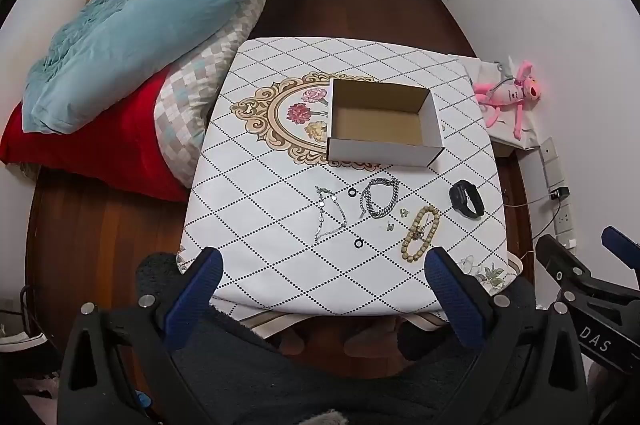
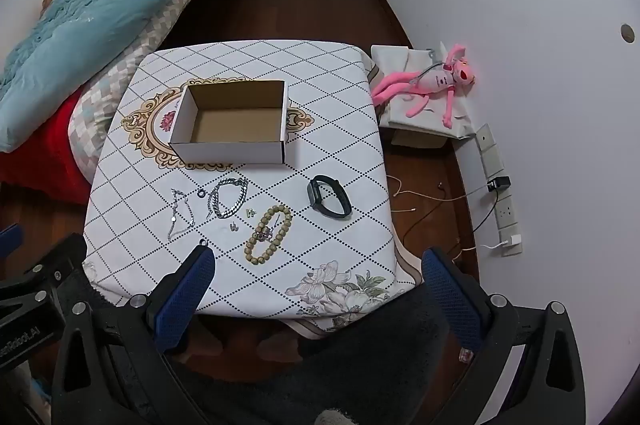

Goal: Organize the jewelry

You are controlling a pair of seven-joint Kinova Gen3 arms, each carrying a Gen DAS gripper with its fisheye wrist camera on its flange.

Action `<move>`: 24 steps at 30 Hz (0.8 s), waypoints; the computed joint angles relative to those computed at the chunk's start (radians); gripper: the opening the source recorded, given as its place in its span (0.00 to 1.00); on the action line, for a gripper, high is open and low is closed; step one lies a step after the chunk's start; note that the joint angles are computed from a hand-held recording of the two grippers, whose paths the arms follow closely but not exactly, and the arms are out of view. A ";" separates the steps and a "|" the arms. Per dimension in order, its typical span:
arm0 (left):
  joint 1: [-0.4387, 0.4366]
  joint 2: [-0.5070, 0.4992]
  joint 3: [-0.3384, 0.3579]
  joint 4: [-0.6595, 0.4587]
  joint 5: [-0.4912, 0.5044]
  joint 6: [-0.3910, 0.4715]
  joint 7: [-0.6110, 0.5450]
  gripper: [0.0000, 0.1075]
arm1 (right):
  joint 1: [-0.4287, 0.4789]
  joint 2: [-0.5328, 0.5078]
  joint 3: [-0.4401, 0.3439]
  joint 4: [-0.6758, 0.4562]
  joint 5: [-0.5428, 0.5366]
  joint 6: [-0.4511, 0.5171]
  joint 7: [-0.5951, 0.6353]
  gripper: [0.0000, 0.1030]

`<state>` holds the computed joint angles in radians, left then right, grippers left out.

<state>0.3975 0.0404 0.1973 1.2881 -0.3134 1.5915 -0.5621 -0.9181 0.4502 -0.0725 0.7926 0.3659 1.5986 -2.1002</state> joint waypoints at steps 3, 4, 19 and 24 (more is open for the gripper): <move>-0.001 -0.001 0.000 0.000 0.000 0.001 -0.005 0.96 | 0.005 -0.006 -0.002 0.008 -0.005 -0.006 0.001 1.00; -0.001 -0.001 0.000 0.000 0.000 0.002 -0.006 0.96 | 0.006 -0.008 -0.003 0.012 -0.006 -0.009 0.000 1.00; 0.007 0.010 0.004 -0.025 -0.010 0.015 -0.005 0.96 | 0.007 -0.017 -0.010 0.028 -0.008 -0.013 -0.010 1.00; 0.020 0.012 0.005 -0.021 -0.013 0.016 0.007 0.96 | -0.003 -0.015 -0.011 0.025 -0.004 -0.003 -0.018 1.00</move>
<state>0.4174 0.0520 0.2024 1.2674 -0.3265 1.6072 -0.5546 -0.9207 0.4353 -0.0831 0.8180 0.3624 1.5953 -2.1185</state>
